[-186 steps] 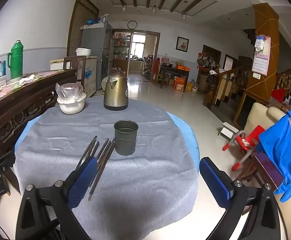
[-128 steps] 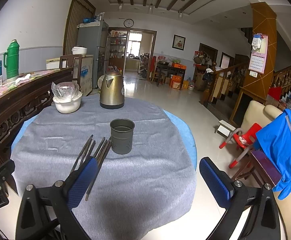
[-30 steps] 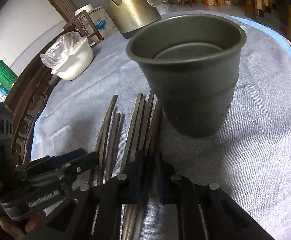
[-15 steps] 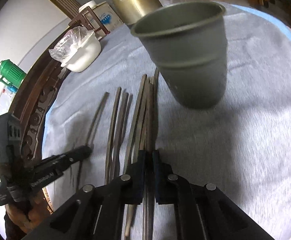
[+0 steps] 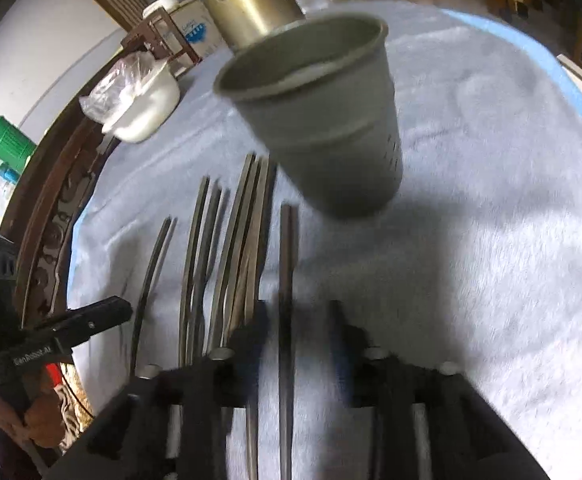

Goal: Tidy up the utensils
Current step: 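Close the left tool on one dark chopstick while the right tool grasps another, then lift both held chopsticks over the grey cup and open both tools to drop them in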

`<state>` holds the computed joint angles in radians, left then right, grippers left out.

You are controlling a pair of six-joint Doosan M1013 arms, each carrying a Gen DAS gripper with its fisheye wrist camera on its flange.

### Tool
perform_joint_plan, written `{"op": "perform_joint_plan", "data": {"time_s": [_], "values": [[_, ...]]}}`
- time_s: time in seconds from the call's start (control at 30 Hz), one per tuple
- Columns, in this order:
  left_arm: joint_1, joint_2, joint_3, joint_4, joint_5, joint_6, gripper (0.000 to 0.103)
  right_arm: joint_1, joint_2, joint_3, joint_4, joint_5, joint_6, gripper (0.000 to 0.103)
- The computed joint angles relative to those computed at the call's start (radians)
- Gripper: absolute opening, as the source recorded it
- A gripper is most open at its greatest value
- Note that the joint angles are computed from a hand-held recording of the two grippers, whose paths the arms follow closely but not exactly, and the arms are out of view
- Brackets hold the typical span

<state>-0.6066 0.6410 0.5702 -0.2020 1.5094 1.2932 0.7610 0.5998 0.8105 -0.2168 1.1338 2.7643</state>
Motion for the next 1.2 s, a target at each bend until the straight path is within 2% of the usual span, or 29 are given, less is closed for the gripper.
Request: {"op": "perform_joint_plan", "data": {"time_s": [0.13,0.17,0.2,0.23,0.3,0.33,0.37,0.4,0.47,0.57,0.8,0.9,1.07,1.2], "values": [[0.0,0.047,-0.068,-0.009,0.027,-0.004,0.044,0.003,0.007,-0.007,-0.085,-0.032,0.035,0.061],[0.0,0.057,-0.082,-0.012,0.037,-0.005,0.044,0.001,0.016,-0.02,-0.087,-0.027,0.03,0.056],[0.0,0.091,-0.133,-0.021,0.058,-0.009,0.042,-0.003,0.024,-0.032,-0.074,-0.019,0.02,0.04],[-0.001,0.099,-0.144,-0.025,0.063,-0.008,0.037,-0.008,0.032,-0.043,-0.056,-0.008,0.01,0.035],[-0.004,0.121,-0.179,-0.021,0.076,-0.007,0.034,-0.014,0.042,-0.052,-0.045,0.003,0.019,0.034],[-0.005,0.126,-0.189,-0.021,0.078,-0.003,0.029,-0.013,0.045,-0.055,-0.062,0.004,0.026,0.032],[-0.006,0.131,-0.199,-0.023,0.085,-0.005,0.025,-0.015,0.05,-0.065,-0.061,0.015,0.019,0.029],[-0.006,0.14,-0.213,-0.024,0.094,-0.011,0.017,-0.017,0.051,-0.065,-0.055,0.01,0.015,0.022],[-0.005,0.15,-0.228,-0.022,0.097,-0.019,0.01,-0.022,0.05,-0.065,-0.024,-0.001,-0.018,0.009],[-0.008,0.15,-0.224,-0.008,0.084,-0.027,0.007,-0.015,0.047,-0.067,-0.046,-0.006,-0.036,0.009],[-0.025,0.033,-0.074,0.027,-0.094,-0.016,0.006,0.007,-0.001,-0.022,-0.109,-0.113,-0.046,0.008],[-0.037,-0.017,-0.033,0.048,-0.171,0.002,0.006,0.02,-0.041,0.026,-0.167,-0.196,-0.035,0.008],[-0.06,-0.086,0.013,0.088,-0.286,0.023,0.006,0.047,-0.122,0.126,-0.355,-0.351,0.053,0.008],[-0.077,-0.11,0.013,0.122,-0.357,0.017,0.006,0.062,-0.162,0.172,-0.542,-0.408,0.166,0.008]]}}
